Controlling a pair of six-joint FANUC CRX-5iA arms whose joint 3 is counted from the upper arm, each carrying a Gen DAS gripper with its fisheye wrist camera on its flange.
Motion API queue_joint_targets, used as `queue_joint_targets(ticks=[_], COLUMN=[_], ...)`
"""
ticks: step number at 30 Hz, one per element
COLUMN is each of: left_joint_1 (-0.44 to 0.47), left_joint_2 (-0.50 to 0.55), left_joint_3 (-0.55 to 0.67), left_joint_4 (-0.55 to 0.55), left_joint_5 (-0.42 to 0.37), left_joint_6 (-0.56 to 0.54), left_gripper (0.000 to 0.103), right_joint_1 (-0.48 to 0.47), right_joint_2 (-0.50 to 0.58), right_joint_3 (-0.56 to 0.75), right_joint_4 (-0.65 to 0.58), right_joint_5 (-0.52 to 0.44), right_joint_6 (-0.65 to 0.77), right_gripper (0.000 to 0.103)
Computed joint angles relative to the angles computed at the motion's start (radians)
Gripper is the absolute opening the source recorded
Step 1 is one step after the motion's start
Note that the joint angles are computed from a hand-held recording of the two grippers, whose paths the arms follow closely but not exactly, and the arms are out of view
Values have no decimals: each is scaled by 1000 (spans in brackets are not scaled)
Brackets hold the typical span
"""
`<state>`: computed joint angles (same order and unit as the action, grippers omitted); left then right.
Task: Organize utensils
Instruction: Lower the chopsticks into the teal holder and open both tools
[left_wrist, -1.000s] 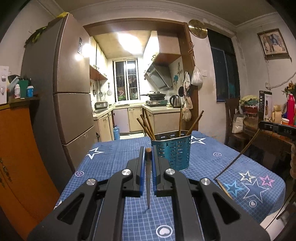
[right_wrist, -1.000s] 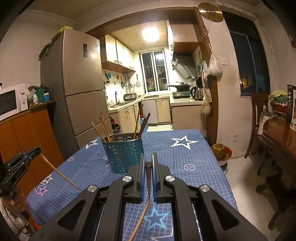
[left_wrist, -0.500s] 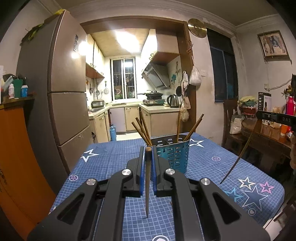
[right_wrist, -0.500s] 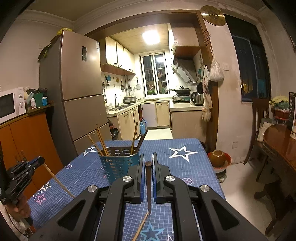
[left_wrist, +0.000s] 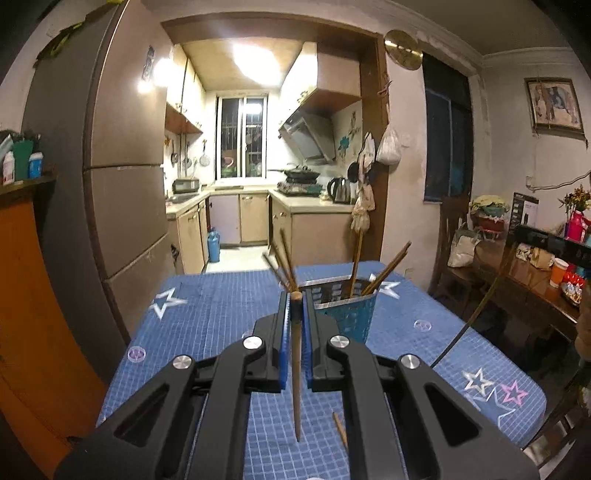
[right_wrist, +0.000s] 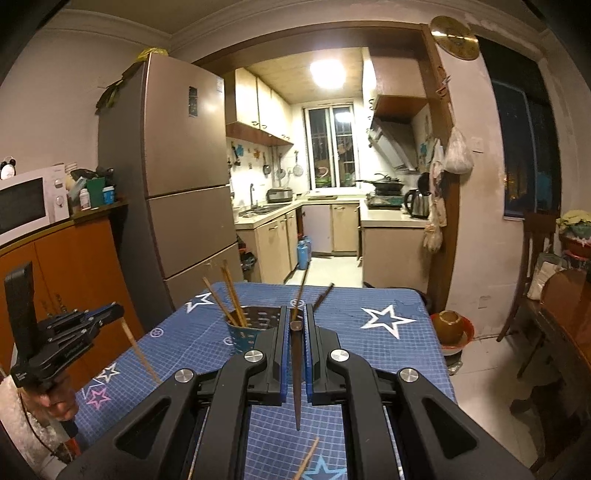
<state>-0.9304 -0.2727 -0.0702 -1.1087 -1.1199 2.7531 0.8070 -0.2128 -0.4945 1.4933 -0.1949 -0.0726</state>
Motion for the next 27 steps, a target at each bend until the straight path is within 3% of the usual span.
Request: queue_joint_targets(ticks=[3, 10, 15, 24, 27], left_joint_1=[-8, 10, 65, 222, 261], left_joint_2=[11, 87, 161, 309, 315], left_joint_3=[44, 220, 309, 392, 366], left_joint_4=[-16, -89, -128, -37, 1], left_joint_5=[9, 80, 143, 206, 240], left_joint_6=[-26, -100, -93, -111, -111], left_gripper=[5, 5, 5, 5, 5], right_joint_1=[58, 91, 80, 56, 61], right_joint_2=[29, 115, 222, 434, 479], right_joint_3=[70, 253, 393, 600, 649], right_joint_4=[-175, -311, -309, -325, -409], right_joint_5=[-40, -59, -64, -102, -121], right_joint_6=[166, 316, 338, 338, 402], right_gripper=[8, 8, 8, 8, 8])
